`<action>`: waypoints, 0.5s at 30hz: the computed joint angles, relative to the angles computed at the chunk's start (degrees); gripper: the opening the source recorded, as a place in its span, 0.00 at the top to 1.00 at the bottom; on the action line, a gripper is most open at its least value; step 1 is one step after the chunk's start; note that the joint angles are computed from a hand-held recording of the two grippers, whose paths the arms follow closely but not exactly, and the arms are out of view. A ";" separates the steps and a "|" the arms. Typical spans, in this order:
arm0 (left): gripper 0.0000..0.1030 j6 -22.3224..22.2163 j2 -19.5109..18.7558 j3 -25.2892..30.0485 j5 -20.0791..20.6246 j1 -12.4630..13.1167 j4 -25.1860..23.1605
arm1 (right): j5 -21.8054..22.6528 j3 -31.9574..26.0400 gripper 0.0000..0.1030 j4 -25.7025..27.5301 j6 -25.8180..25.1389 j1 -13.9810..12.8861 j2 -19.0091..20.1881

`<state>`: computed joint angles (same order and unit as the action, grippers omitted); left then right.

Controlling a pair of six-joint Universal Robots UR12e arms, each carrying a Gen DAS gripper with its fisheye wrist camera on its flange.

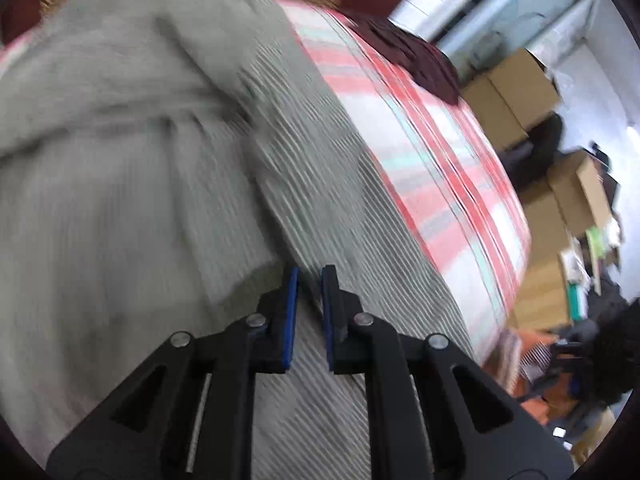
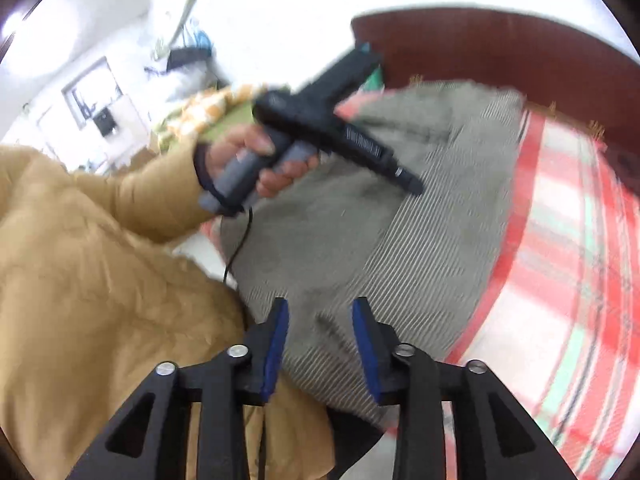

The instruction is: Fold clothes

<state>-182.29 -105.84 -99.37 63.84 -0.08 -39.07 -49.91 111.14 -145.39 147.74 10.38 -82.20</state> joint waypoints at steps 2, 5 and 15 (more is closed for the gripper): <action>0.61 -2.14 -0.76 1.24 1.32 0.60 1.49 | -0.83 -1.35 0.56 -3.72 3.79 -0.26 0.73; 0.51 -4.88 -2.28 3.48 2.05 1.54 2.86 | -3.89 -5.49 0.41 -8.44 10.34 -0.05 3.48; 0.51 -7.22 -10.07 15.08 9.39 1.65 -2.69 | -12.36 -29.11 0.38 -3.08 21.14 3.00 20.36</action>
<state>-189.50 -115.91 -84.29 73.23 1.57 -41.76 -62.27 82.03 -148.48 168.88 13.38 -61.84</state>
